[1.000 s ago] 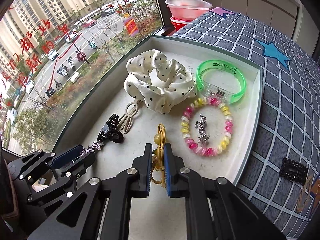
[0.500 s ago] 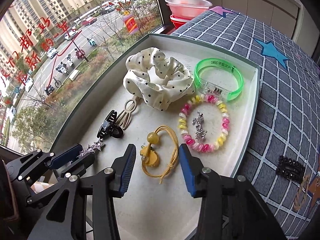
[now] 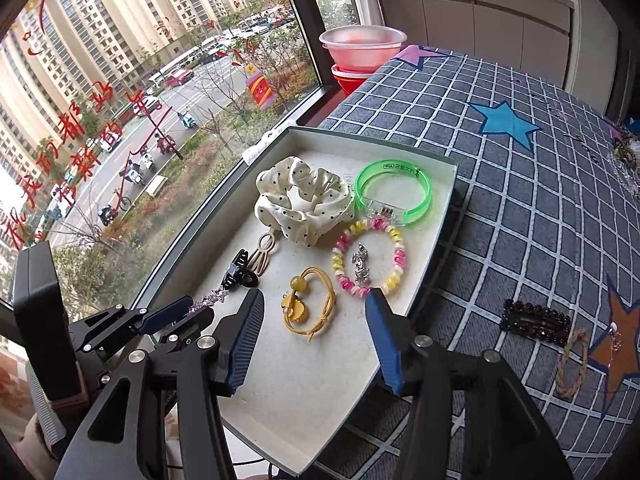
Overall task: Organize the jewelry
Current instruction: 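Open both tools to set the hair tie and star pin in the tray, then move both tools back over the black rhinestone clip and silver charm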
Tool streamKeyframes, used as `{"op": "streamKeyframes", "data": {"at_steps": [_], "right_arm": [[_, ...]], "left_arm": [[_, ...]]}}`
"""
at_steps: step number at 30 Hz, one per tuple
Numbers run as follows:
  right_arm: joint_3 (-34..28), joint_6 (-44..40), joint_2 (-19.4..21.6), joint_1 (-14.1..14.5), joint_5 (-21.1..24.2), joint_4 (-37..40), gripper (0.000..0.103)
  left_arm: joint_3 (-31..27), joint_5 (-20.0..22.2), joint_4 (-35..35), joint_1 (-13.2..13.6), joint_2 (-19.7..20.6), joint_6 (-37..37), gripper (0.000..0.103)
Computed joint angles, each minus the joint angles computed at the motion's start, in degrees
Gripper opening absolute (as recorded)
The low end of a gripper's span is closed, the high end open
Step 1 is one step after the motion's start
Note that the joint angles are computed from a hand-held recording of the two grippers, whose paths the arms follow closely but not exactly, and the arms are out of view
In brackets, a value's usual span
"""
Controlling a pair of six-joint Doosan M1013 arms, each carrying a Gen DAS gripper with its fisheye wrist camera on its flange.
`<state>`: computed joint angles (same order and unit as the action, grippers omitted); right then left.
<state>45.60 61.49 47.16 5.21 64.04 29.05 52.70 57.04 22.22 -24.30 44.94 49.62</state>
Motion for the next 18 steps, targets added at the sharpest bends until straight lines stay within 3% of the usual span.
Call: {"op": "streamKeyframes", "data": {"at_steps": [12, 13, 14, 15, 18], "right_arm": [[2.67, 0.52, -1.36, -1.53, -1.23, 1.38, 0.057], [2.87, 0.52, -1.48, -1.67, -1.36, 1.61, 0.057], [3.28, 0.52, -1.78, -1.79, -1.52, 1.81, 0.057], [3.41, 0.61, -1.87, -1.91, -1.57, 1.90, 0.057], [3.84, 0.98, -2.13, -2.30, -1.70, 1.98, 0.059]], "left_arm": [[-3.04, 2.42, -1.26, -0.26, 1.67, 2.57, 0.029], [-3.07, 2.45, -1.19, -0.32, 1.64, 2.62, 0.041], [-3.25, 2.63, -1.10, -0.39, 1.69, 2.56, 0.065], [-3.09, 2.63, -0.07, -0.58, 1.55, 1.45, 0.103], [-2.80, 1.67, 2.72, -1.20, 1.16, 0.10, 0.103]]}}
